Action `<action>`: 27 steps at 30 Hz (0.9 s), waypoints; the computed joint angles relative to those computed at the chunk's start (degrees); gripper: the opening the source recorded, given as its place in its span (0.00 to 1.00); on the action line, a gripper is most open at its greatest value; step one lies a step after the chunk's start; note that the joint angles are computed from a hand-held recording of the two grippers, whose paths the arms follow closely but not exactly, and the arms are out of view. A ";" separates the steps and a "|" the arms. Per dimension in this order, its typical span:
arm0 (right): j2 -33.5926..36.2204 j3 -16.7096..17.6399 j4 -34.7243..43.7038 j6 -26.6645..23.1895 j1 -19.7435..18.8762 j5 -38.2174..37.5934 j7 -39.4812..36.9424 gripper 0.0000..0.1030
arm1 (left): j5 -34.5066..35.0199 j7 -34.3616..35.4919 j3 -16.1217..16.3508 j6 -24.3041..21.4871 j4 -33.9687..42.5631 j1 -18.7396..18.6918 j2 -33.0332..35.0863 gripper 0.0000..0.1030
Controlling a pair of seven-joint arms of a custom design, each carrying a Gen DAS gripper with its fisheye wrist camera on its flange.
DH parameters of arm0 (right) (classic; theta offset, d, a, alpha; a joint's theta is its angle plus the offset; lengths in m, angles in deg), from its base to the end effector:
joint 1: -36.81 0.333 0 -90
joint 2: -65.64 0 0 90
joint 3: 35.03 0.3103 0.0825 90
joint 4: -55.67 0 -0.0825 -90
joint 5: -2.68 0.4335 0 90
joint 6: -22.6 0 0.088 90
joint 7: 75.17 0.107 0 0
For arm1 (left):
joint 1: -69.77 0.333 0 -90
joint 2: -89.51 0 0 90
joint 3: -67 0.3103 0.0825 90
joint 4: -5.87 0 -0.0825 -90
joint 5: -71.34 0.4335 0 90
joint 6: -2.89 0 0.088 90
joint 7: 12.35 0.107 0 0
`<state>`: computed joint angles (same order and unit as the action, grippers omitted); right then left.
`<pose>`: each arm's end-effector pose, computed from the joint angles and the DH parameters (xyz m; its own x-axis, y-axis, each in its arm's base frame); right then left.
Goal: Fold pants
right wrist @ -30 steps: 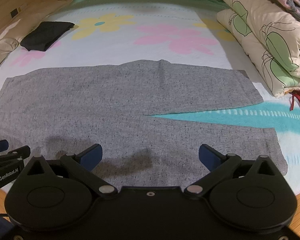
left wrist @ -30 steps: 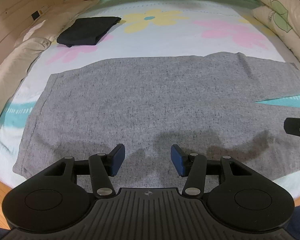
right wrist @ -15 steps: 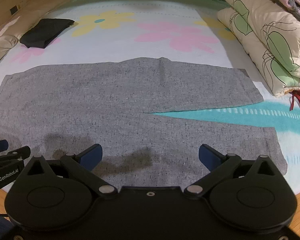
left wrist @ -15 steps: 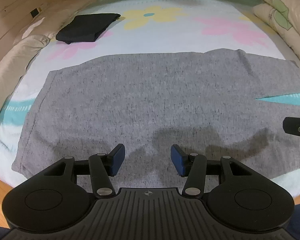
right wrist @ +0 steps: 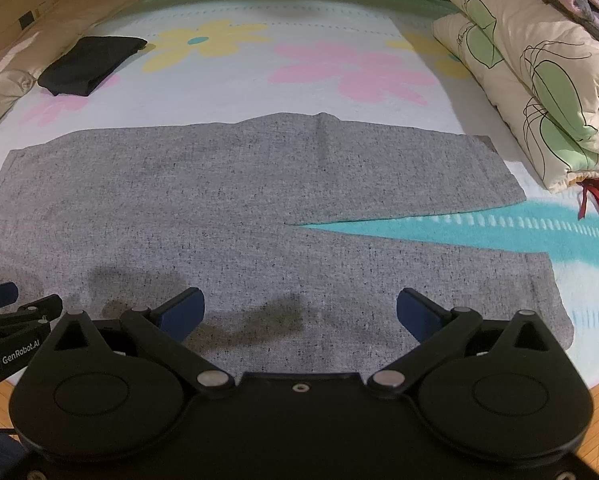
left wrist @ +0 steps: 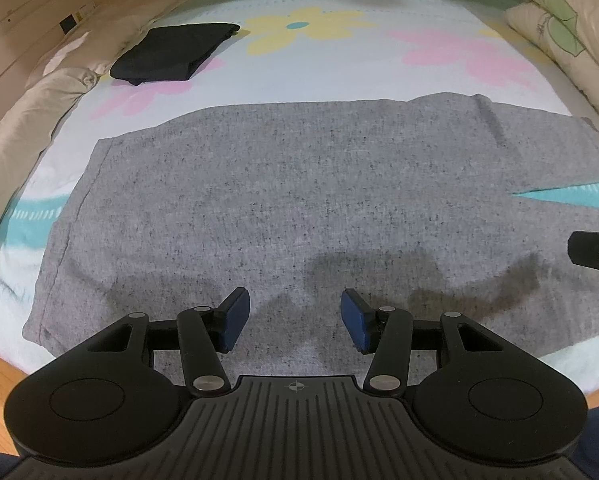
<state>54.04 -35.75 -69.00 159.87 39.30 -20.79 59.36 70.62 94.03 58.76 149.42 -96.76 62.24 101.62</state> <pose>0.5738 0.0143 0.4986 -0.4847 -0.8746 0.0108 -0.7559 0.4127 -0.5082 0.6801 -0.1853 0.4694 -0.4853 -0.8675 -0.1091 -0.7169 0.4663 -0.5183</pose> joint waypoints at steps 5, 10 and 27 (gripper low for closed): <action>0.08 0.10 0.09 -0.26 -0.03 -0.28 0.28 0.99 | 1.24 -0.91 0.21 -0.67 0.15 -0.34 0.05 0.48; 0.24 0.26 0.29 -0.47 -0.04 -1.19 0.63 0.99 | 2.09 -1.17 0.32 -0.86 0.22 -0.36 -0.01 0.48; 0.20 1.61 0.56 -1.56 -0.63 -9.55 8.79 0.98 | -5.05 5.09 -0.89 -0.91 0.08 0.99 -0.62 0.45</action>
